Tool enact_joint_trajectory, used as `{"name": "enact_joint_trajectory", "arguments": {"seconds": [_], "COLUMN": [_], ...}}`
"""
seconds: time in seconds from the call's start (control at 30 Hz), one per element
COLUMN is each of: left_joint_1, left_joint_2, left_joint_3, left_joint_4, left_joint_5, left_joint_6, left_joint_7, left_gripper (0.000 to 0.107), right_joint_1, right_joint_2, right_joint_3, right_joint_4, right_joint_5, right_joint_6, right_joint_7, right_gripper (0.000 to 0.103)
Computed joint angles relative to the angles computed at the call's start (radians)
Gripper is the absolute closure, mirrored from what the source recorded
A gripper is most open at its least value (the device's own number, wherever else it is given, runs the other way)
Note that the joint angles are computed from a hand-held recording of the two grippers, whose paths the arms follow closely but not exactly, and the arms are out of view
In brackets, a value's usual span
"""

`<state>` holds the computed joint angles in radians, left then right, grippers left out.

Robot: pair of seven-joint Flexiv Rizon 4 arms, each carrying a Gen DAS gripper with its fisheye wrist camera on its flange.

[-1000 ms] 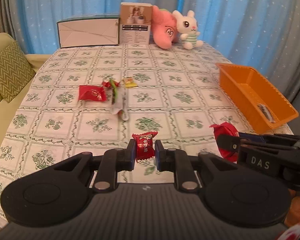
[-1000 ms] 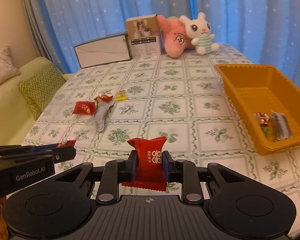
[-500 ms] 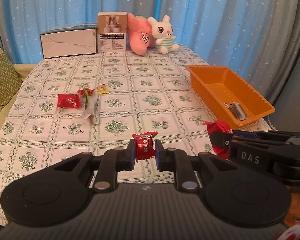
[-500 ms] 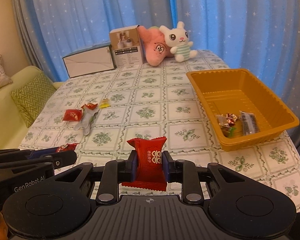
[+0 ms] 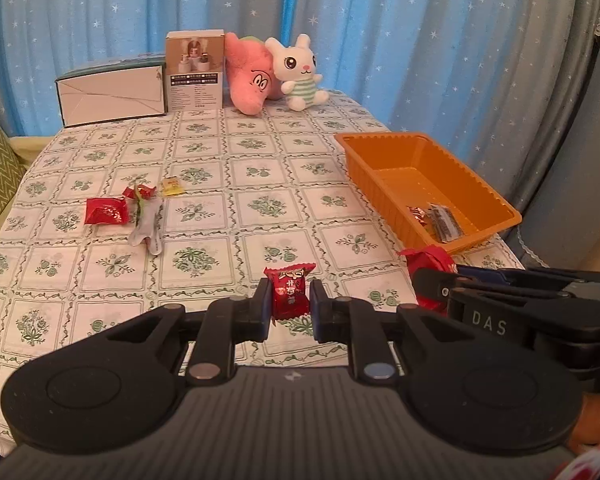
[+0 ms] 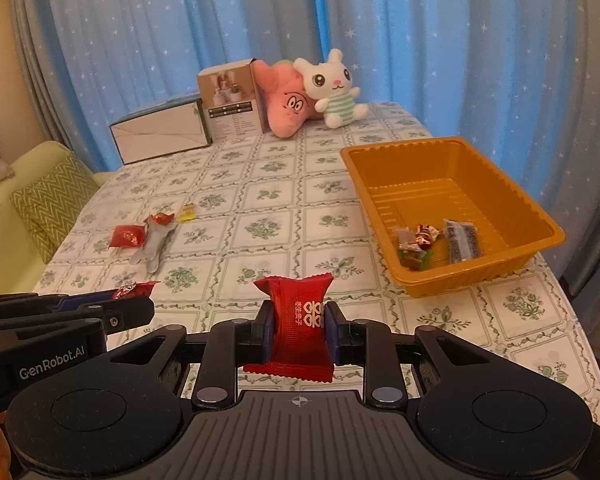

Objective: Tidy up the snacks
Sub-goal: 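Carry the red packet in the right tool while the left tool carries the small candy to the tray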

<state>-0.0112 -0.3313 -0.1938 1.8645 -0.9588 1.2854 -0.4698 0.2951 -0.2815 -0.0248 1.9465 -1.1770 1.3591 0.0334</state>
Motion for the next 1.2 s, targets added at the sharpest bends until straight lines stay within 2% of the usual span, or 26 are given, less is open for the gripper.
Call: {"name": "enact_joint_trajectory", "arguments": {"seconds": [0.6,1.2], "left_joint_1": [-0.046,-0.09], "left_joint_2": [-0.034,-0.125], "left_joint_3": [-0.027,-0.073], "left_joint_4": [-0.054,-0.189], "left_joint_5": [0.058,0.185], "left_joint_6": [-0.04,-0.067], "left_joint_7": [-0.048,-0.154], "left_gripper": [0.09,0.09], "right_joint_1": [-0.116,-0.204], "right_joint_2": [0.079,0.082], "right_joint_3": [0.009,-0.008], "right_joint_4": [0.082,0.07], "right_joint_5": [-0.109,-0.063], "right_joint_6": [-0.015,0.004], "right_joint_7": [0.117,0.034], "right_gripper": [0.077,0.077]}}
